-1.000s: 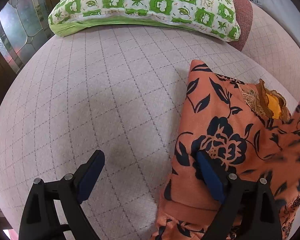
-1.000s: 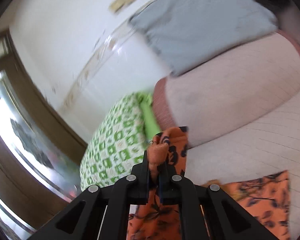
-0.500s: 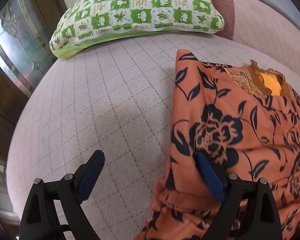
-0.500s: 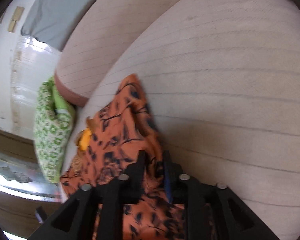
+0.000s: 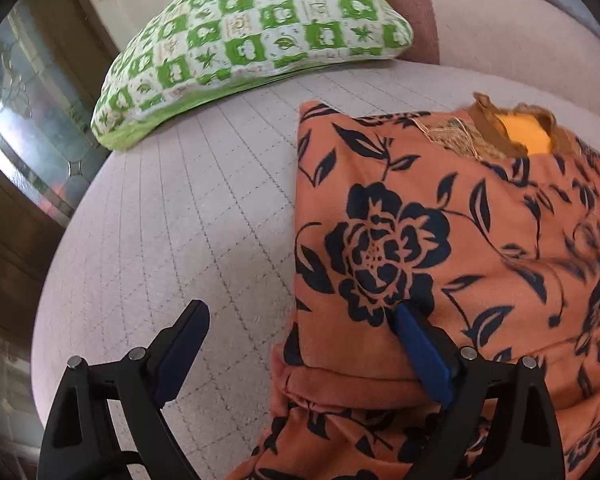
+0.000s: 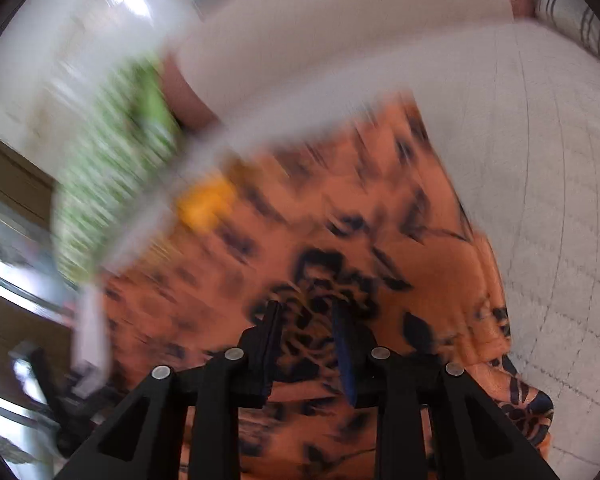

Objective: Fold small clothes

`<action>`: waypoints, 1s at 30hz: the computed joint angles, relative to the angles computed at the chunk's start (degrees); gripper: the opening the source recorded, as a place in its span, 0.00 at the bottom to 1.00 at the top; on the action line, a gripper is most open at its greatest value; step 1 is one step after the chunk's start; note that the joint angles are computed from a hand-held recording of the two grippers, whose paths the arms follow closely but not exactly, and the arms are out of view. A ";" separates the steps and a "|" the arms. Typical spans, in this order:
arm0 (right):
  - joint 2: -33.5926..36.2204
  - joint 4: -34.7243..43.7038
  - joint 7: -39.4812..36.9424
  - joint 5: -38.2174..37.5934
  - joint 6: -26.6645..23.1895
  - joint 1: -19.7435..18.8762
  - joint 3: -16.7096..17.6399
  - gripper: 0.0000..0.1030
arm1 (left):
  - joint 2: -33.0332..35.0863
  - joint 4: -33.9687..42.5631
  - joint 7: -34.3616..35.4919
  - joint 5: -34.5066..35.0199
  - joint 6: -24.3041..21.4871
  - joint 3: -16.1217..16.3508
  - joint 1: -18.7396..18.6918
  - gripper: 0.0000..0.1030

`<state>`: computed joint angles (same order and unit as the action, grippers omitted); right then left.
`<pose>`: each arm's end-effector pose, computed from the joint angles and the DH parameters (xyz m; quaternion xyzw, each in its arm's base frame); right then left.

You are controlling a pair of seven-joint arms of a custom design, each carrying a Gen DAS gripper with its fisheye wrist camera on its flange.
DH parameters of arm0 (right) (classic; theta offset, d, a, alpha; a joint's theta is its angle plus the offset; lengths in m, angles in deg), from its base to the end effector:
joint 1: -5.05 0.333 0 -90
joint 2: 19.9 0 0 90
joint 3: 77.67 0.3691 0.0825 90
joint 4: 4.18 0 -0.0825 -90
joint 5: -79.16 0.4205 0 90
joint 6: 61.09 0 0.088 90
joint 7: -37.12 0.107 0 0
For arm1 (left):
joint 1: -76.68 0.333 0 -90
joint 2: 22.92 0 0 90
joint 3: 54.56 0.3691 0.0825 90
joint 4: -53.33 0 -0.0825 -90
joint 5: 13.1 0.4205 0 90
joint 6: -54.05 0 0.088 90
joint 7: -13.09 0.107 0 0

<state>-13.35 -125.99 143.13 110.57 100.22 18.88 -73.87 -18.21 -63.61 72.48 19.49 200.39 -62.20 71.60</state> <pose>0.6109 0.1661 0.4464 -0.5064 0.8025 0.0119 0.3153 0.6203 -0.1458 0.4819 -0.6450 0.7089 -0.1117 0.2626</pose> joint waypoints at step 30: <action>0.78 -0.34 -21.57 28.47 11.87 -5.55 5.02 0.63 | 5.03 5.32 6.05 -18.14 -0.55 -1.55 0.80 0.95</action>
<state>-12.57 -126.33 121.57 139.04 112.09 13.32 -68.86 -13.18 -58.29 78.53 1.35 199.84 -63.75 72.39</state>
